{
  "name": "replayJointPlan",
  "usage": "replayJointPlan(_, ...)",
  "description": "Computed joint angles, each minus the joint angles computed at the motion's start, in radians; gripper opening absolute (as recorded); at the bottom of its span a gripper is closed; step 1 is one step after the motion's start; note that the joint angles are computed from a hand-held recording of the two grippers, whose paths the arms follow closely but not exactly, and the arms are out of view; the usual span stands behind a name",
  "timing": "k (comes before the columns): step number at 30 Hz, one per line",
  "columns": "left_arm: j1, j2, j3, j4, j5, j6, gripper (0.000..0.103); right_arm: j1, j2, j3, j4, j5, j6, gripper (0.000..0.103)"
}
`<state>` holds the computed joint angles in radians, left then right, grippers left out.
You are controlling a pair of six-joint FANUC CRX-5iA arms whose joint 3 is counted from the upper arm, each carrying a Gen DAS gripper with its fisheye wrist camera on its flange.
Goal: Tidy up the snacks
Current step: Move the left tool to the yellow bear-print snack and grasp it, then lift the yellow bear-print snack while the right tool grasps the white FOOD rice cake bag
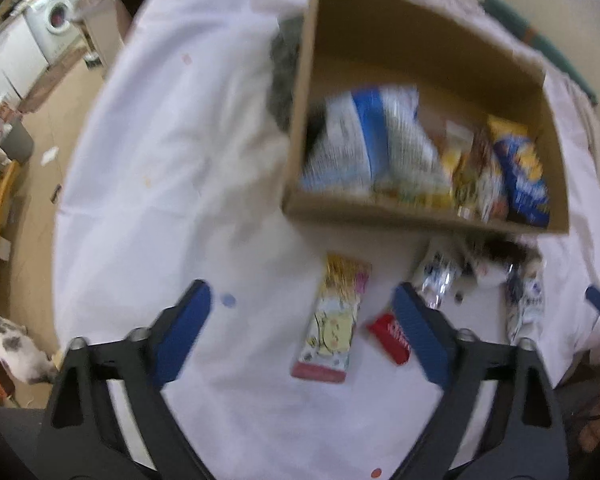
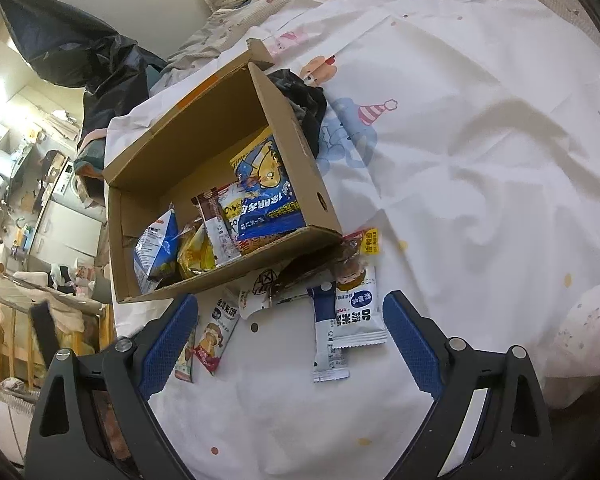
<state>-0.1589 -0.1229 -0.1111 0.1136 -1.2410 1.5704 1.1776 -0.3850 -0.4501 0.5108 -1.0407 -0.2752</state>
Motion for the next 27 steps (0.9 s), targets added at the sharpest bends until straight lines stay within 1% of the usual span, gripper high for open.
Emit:
replayJointPlan(2, -0.013, 0.027, 0.006, -0.005, -0.024, -0.003, 0.072, -0.003, -0.007, -0.007, 0.002, 0.007, -0.011, 0.096)
replayJointPlan(4, -0.025, 0.039, 0.002, -0.012, -0.019, 0.002, 0.07, -0.006, -0.021, -0.023, 0.013, 0.028, -0.034, 0.096)
replayJointPlan(6, -0.049, 0.059, 0.012, -0.038, -0.023, 0.0, 0.062, -0.009, -0.022, -0.025, 0.012, 0.025, -0.037, 0.096)
replayJointPlan(7, -0.059, 0.069, 0.017, -0.053, -0.027, -0.002, 0.06, -0.01, -0.021, -0.024, 0.008, 0.023, -0.037, 0.096)
replayJointPlan(9, -0.07, 0.083, 0.02, -0.069, -0.037, -0.007, 0.054, -0.015, -0.024, -0.025, -0.002, 0.027, -0.038, 0.096)
replayJointPlan(10, -0.073, 0.089, 0.021, -0.073, -0.041, -0.01, 0.053, -0.016, -0.023, -0.025, -0.006, 0.025, -0.039, 0.096)
replayJointPlan(13, -0.099, 0.092, 0.028, -0.116, -0.037, -0.026, 0.044, -0.017, -0.027, -0.029, -0.007, 0.024, -0.048, 0.096)
replayJointPlan(14, -0.1, 0.092, 0.027, -0.115, -0.038, -0.03, 0.037, -0.019, -0.029, -0.032, -0.01, 0.029, -0.05, 0.096)
replayJointPlan(15, -0.1, 0.091, 0.027, -0.114, -0.04, -0.03, 0.026, -0.02, -0.029, -0.032, -0.012, 0.032, -0.049, 0.096)
replayJointPlan(16, -0.102, 0.091, 0.028, -0.117, -0.044, -0.031, 0.023, -0.021, -0.027, -0.031, -0.014, 0.034, -0.046, 0.096)
replayJointPlan(20, -0.109, 0.085, 0.026, -0.126, -0.047, -0.034, 0.022, -0.024, -0.015, -0.019, -0.021, 0.026, -0.024, 0.096)
replayJointPlan(23, -0.121, 0.08, 0.037, -0.138, -0.06, -0.01, 0.022, -0.027, -0.013, -0.017, -0.026, 0.026, -0.021, 0.096)
replayJointPlan(25, -0.1, 0.073, 0.055, -0.128, -0.083, 0.0, 0.022, -0.03, -0.01, -0.014, -0.034, 0.024, -0.016, 0.096)
replayJointPlan(27, -0.077, 0.055, 0.051, -0.087, -0.103, 0.003, 0.022, -0.035, -0.009, -0.014, -0.042, 0.023, -0.015, 0.096)
